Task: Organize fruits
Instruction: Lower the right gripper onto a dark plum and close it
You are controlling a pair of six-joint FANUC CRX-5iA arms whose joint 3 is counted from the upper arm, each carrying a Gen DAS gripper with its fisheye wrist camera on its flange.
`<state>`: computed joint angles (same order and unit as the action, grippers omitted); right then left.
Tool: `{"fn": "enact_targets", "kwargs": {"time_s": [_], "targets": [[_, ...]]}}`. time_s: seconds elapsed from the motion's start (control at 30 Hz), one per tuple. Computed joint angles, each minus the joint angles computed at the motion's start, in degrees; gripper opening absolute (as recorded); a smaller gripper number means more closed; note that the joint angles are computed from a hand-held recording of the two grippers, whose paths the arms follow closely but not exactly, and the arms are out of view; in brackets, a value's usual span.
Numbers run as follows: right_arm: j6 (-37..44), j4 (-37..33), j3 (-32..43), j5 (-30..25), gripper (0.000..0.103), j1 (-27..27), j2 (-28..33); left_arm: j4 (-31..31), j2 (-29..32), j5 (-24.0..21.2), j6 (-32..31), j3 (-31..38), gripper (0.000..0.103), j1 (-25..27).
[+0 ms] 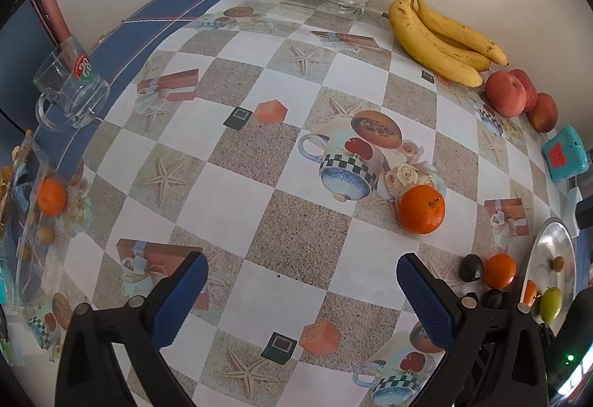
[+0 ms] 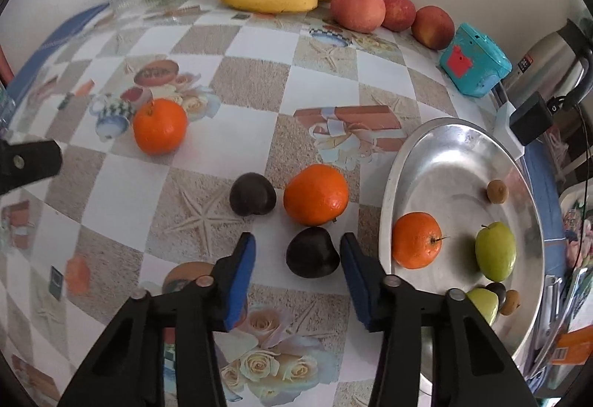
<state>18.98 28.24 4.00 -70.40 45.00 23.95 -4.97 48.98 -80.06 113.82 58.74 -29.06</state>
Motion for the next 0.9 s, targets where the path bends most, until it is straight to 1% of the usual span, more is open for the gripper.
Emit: {"fn": "enact_targets", "kwargs": {"time_s": [0.03,0.1,0.23,0.3,0.37,0.47,0.7,0.73,0.83,0.9], "targets": [[-0.3,0.4,-0.2,0.0,0.046,0.0,0.0,0.0,0.0,0.0,0.0,0.0,0.103,0.0],[-0.5,0.4,-0.3,-0.2,0.042,0.0,0.0,0.1,-0.1,0.1,0.1,-0.2,0.103,0.1],[-1.2,0.5,-0.7,-0.1,0.038,-0.1,-0.4,0.1,-0.1,0.2,0.1,-0.4,0.103,0.1],[-1.7,0.4,-1.2,0.0,0.034,-0.2,-0.8,0.0,-0.4,0.5,0.2,-0.9,0.103,0.1],[-2.5,0.2,-1.7,0.7,0.031,-0.4,-1.3,-0.1,-0.4,0.6,0.3,-1.1,0.103,0.1],[-3.6,-0.2,-2.6,2.3,0.030,-0.6,-2.3,-0.3,-0.2,0.3,0.3,-0.7,0.103,0.0],[-4.5,-0.8,-3.4,3.9,0.030,-0.9,-3.2,-0.7,0.1,-0.1,0.6,-0.1,0.103,-0.2],[-5.0,-1.7,-4.1,5.7,0.030,-1.2,-4.1,-0.7,0.2,-0.1,0.5,0.0,0.103,-0.3],[-8.0,-3.2,-7.9,13.7,0.030,-2.1,-8.2,-0.5,0.8,-0.5,0.2,0.8,0.103,-0.4],[-9.4,-2.3,-8.9,15.2,0.030,-2.0,-9.3,-0.5,1.7,-1.2,0.0,2.2,0.103,-0.6]]}}
